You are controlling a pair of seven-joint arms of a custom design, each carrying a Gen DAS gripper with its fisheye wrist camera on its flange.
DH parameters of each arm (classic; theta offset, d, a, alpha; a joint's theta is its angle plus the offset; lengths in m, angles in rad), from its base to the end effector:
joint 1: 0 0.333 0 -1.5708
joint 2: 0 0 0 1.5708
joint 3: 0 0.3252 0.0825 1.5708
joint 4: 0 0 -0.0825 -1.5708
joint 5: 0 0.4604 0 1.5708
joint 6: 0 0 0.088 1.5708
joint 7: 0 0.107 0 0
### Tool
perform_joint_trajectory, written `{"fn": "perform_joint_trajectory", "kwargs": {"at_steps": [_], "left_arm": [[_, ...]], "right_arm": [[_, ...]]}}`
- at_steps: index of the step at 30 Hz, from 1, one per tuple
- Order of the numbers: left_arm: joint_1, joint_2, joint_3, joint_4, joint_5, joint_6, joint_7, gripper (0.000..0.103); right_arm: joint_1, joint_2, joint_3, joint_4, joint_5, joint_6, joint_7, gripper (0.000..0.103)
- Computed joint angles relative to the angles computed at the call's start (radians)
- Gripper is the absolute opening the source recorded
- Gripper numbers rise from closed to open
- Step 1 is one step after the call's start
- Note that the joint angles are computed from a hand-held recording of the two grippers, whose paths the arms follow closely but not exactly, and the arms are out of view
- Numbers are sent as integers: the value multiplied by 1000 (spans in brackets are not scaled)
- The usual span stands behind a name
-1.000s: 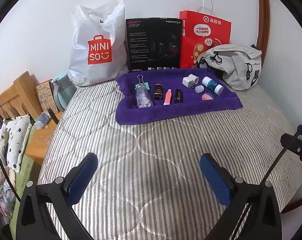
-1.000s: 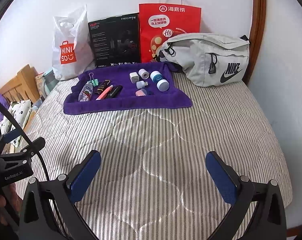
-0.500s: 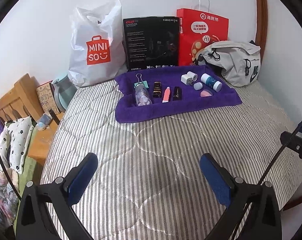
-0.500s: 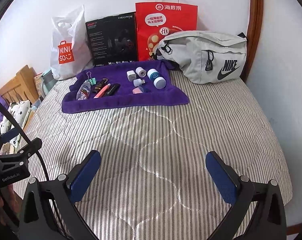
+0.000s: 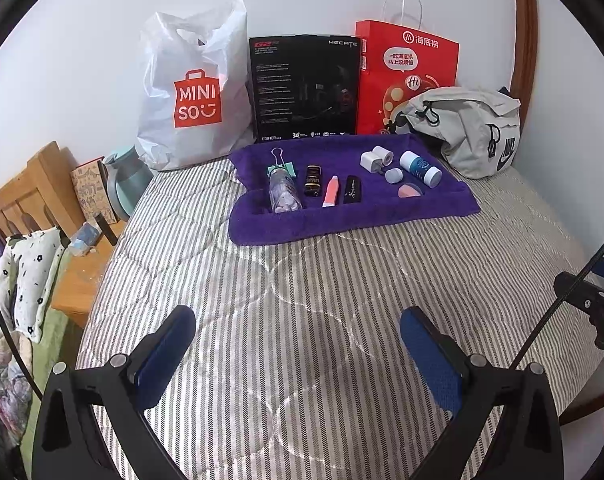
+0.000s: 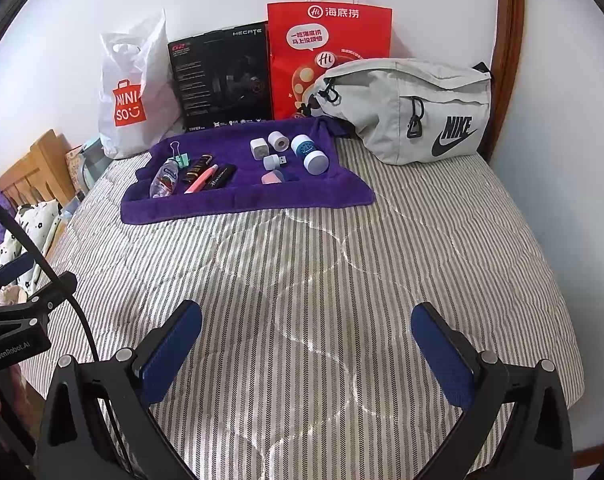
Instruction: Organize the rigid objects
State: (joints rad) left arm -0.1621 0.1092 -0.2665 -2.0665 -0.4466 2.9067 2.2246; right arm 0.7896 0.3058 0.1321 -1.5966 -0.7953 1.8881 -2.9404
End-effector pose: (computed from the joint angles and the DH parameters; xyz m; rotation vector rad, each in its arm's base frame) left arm 0.6275 -0.2537 0.4293 -1.1328 2.3538 -0.9150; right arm 0.4921 0.5452 0.4588 -1.2423 2.3351 -0.8395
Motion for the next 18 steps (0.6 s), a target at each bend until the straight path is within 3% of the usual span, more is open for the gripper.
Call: {"fn": "perform_joint_trajectory", "kwargs": {"at_steps": [7, 18], "left_arm": [[9, -2, -7, 3, -53, -8, 35, 103], [2, 1, 3, 6, -22, -8, 1, 103]], "right_arm": [[0, -3, 1, -2, -4, 3, -6, 103], [1, 2, -1, 5, -5, 8, -18, 103]]}}
